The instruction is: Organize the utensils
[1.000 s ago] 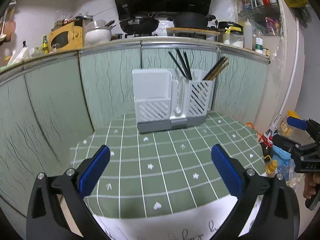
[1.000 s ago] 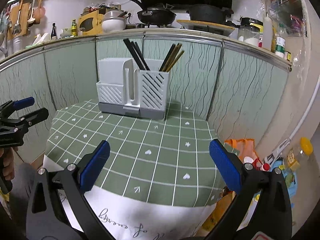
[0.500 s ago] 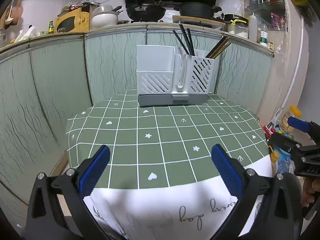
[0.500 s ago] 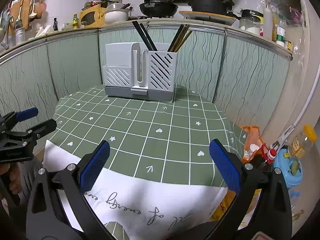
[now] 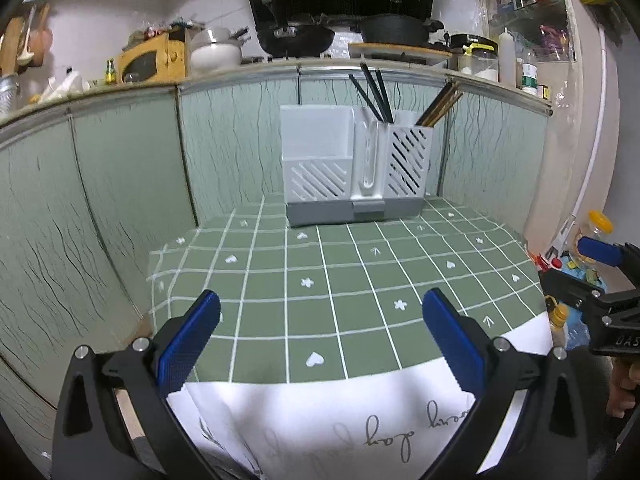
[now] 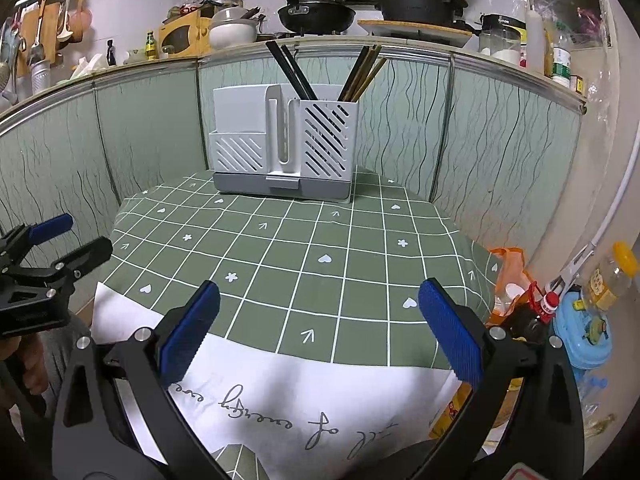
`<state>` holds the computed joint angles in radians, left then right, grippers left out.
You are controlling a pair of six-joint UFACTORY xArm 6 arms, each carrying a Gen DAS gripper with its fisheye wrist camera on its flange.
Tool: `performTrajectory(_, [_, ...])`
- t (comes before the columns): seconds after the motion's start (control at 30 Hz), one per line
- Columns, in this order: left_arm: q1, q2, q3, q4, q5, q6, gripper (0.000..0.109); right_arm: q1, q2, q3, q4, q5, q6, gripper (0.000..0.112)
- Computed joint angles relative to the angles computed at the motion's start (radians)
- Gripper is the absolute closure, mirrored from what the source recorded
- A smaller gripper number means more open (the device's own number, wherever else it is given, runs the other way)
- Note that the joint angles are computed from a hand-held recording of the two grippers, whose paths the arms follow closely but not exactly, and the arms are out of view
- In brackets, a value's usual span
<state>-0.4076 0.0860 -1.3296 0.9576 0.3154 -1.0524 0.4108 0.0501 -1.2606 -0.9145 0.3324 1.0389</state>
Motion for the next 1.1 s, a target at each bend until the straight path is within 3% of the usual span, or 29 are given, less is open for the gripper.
performTrajectory(0.5, [-0.027, -0.018, -0.044, 0.034, 0.118, -0.042, 0.01, 0.008, -0.041, -0.002, -0.052, 0.032, 0.039, 0.017])
performTrajectory(0.73, [-0.027, -0.009, -0.039, -0.054, 0.121, 0.058, 0.01, 0.007, -0.039, -0.002, -0.046, 0.032, 0.038, 0.017])
performTrajectory(1.1, [-0.034, -0.025, -0.026, -0.003, 0.122, 0.003, 0.01, 0.009, -0.041, 0.002, -0.048, 0.04, 0.046, 0.017])
